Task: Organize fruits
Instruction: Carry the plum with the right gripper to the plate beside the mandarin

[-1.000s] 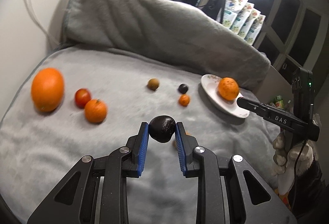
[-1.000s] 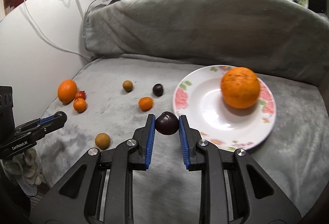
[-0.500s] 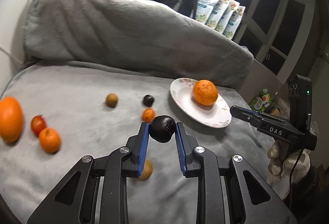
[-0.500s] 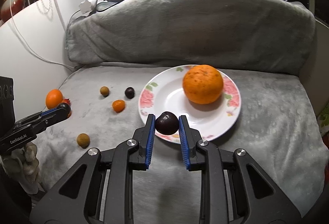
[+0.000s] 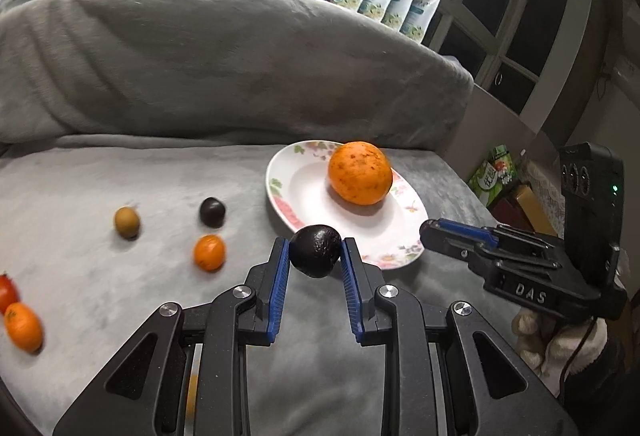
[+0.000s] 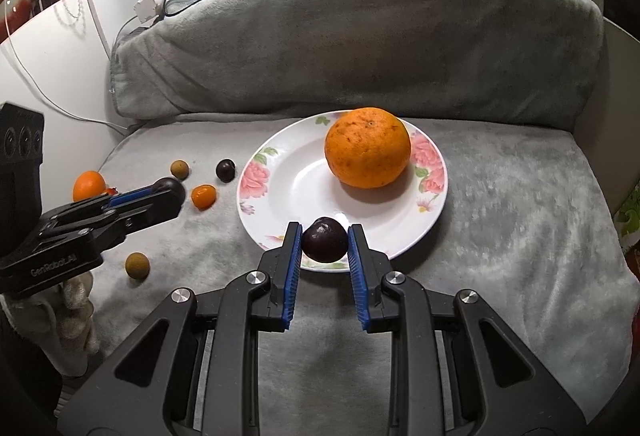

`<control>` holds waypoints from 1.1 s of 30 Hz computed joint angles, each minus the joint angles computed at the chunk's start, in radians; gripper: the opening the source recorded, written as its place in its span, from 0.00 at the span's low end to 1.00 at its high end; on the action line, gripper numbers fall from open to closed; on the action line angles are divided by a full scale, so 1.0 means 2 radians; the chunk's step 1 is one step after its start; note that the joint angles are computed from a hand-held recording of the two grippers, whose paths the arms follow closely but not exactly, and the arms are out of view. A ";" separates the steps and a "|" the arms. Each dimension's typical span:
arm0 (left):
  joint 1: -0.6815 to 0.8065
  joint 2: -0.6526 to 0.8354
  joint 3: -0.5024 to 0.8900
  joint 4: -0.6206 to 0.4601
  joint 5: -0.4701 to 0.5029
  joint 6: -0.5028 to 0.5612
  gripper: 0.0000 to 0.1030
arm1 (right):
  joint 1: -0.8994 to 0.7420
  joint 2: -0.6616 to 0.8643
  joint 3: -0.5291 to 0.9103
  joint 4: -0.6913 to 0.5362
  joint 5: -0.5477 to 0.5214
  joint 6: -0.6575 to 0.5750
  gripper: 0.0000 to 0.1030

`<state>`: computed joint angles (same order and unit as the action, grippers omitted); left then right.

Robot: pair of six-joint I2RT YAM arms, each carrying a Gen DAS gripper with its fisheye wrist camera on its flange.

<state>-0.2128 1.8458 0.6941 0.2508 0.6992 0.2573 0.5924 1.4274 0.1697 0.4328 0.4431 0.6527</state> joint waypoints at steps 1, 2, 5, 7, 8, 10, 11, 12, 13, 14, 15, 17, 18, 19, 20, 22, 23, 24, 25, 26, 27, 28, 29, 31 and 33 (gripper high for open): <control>-0.005 0.005 0.006 0.000 -0.003 -0.004 0.24 | -0.005 0.004 -0.001 0.005 -0.003 -0.002 0.23; -0.008 0.008 0.009 -0.001 -0.004 -0.004 0.24 | -0.007 0.005 -0.001 0.006 -0.005 -0.003 0.23; -0.022 0.020 0.021 0.004 -0.017 -0.010 0.24 | -0.015 0.009 -0.004 0.014 -0.010 -0.007 0.23; -0.029 0.029 0.029 0.004 -0.025 -0.015 0.24 | -0.021 0.015 -0.004 0.020 -0.014 -0.009 0.23; -0.033 0.034 0.035 0.002 -0.027 -0.016 0.24 | -0.023 0.019 -0.005 0.023 -0.015 -0.010 0.23; -0.038 0.041 0.040 0.001 -0.031 -0.019 0.24 | -0.027 0.024 -0.006 0.029 -0.018 -0.012 0.23; -0.040 0.043 0.042 0.000 -0.031 -0.020 0.24 | -0.029 0.027 -0.006 0.032 -0.020 -0.013 0.23; -0.042 0.045 0.045 -0.002 -0.032 -0.020 0.24 | -0.031 0.029 -0.006 0.033 -0.021 -0.014 0.23; -0.044 0.046 0.045 -0.003 -0.033 -0.020 0.24 | -0.032 0.029 -0.007 0.034 -0.021 -0.014 0.23; -0.044 0.046 0.045 -0.004 -0.033 -0.019 0.24 | -0.034 0.029 -0.007 0.034 -0.022 -0.015 0.23; -0.045 0.047 0.046 -0.005 -0.034 -0.018 0.24 | -0.035 0.030 -0.007 0.035 -0.023 -0.016 0.23; -0.048 0.049 0.050 -0.012 -0.034 -0.016 0.24 | -0.038 0.031 -0.007 0.036 -0.023 -0.017 0.24; -0.048 0.049 0.051 -0.013 -0.035 -0.015 0.24 | -0.038 0.032 -0.006 0.035 -0.023 -0.018 0.24; -0.049 0.048 0.051 -0.011 -0.037 -0.017 0.24 | -0.037 0.032 -0.005 0.034 -0.023 -0.018 0.24; -0.049 0.049 0.051 -0.011 -0.037 -0.017 0.24 | -0.036 0.033 -0.003 0.033 -0.022 -0.019 0.24; -0.049 0.050 0.054 -0.012 -0.036 -0.018 0.24 | -0.032 0.036 0.000 0.030 -0.019 -0.018 0.24; -0.050 0.051 0.055 -0.012 -0.037 -0.019 0.24 | -0.034 0.037 0.000 0.031 -0.020 -0.020 0.24; -0.050 0.051 0.055 -0.012 -0.038 -0.020 0.24 | -0.035 0.038 0.000 0.033 -0.021 -0.022 0.24; -0.050 0.053 0.056 -0.011 -0.038 -0.021 0.24 | -0.035 0.039 0.000 0.035 -0.019 -0.022 0.24; -0.049 0.054 0.056 -0.011 -0.037 -0.022 0.24 | -0.035 0.039 0.000 0.035 -0.019 -0.022 0.24; -0.049 0.054 0.057 -0.012 -0.037 -0.022 0.24 | -0.035 0.039 -0.001 0.036 -0.020 -0.022 0.24; -0.050 0.055 0.057 -0.011 -0.038 -0.021 0.25 | -0.034 0.040 -0.001 0.036 -0.018 -0.021 0.24; -0.050 0.054 0.056 -0.010 -0.039 -0.020 0.25 | -0.035 0.040 0.000 0.036 -0.018 -0.022 0.24; -0.050 0.053 0.054 -0.007 -0.038 -0.021 0.29 | -0.034 0.039 -0.001 0.037 -0.016 -0.022 0.24; -0.050 0.052 0.053 -0.005 -0.037 -0.023 0.29 | -0.035 0.037 -0.002 0.037 -0.014 -0.022 0.24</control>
<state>-0.3119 1.9492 0.7995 0.2404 0.6259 0.2116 0.5229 1.5018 0.1654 0.5065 0.4144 0.6078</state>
